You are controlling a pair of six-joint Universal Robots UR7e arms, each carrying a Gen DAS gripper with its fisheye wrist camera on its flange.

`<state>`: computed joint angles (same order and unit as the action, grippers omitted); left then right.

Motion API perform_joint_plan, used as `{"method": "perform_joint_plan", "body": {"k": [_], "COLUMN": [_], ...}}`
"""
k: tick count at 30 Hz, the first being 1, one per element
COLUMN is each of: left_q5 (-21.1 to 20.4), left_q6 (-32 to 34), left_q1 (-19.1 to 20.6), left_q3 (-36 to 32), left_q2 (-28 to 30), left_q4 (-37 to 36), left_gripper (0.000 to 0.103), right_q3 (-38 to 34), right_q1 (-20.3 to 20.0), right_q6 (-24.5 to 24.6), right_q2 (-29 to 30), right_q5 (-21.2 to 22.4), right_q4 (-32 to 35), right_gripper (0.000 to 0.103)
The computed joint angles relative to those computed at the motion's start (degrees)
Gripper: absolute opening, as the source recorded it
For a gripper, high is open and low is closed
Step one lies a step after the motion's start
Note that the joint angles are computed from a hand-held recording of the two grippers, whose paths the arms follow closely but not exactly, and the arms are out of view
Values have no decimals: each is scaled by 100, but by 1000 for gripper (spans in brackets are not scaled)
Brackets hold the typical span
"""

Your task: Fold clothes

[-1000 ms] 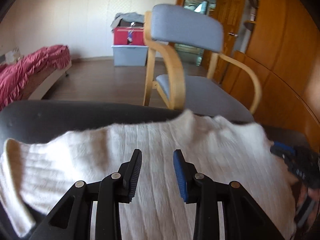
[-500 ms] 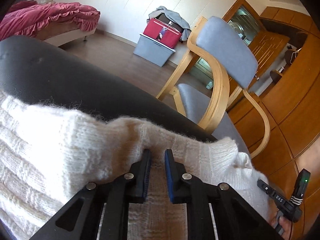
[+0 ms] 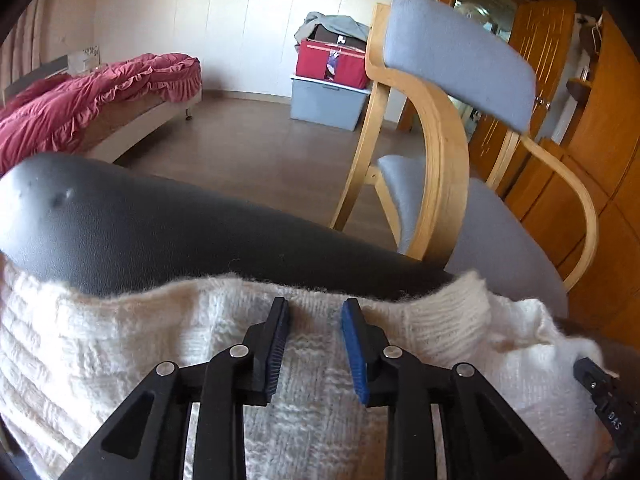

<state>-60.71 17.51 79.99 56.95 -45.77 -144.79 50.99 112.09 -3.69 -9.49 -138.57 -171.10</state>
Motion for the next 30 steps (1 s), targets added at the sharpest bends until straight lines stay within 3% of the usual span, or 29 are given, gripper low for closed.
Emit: {"method": "perform_joint_plan", "body": {"k": [2, 5, 7, 8, 11, 14, 15, 18, 20, 22, 25, 27, 30], "left_q5": [30, -429, -589, -668, -1029, -1507, -1505, -1030, -717, -620, -774, -927, -1023], "left_q6": [-126, -402, -397, -395, -233, 175, 263, 262, 245, 212, 156, 55, -11], "left_q1": [50, 176, 199, 209, 221, 208, 194, 131, 91, 80, 115, 155, 185], "left_q3": [-55, -87, -37, -15, 258, 597, 594, 330, 134, 71, 25, -2, 44], "left_q2": [12, -59, -109, -132, -307, -502, -492, -302, -163, -122, -139, -152, -187], "left_q4": [-44, 72, 40, 26, -229, -455, -391, 2, 280, 375, 470, 528, 539], "left_gripper": [26, 26, 28, 28, 28, 31, 31, 30, 29, 29, 29, 29, 29], "right_q3": [-2, 4, 73, 112, 86, -830, -1017, -1402, -1313, -1292, -746, -706, -1018], "right_q1": [5, 11, 61, 91, 174, 224, 174, 8, -4, -52, -171, -123, 51], "right_q6": [4, -5, 48, 206, 459, 178, 211, 316, 352, 523, 693, 425, -616], "right_q2": [-1, -7, -52, -114, -213, 244, 373, 717, 672, 671, 375, 399, 677], "right_q5": [-2, 9, -41, 82, 538, 644, 741, 752, 559, 351, 900, 937, 1032], "right_q4": [3, -7, -149, -107, 48, 819, 992, 1265, 869, 720, 359, 87, -266], "right_gripper": [18, 20, 39, 41, 41, 32, 25, 25, 22, 12, 15, 16, 15]}}
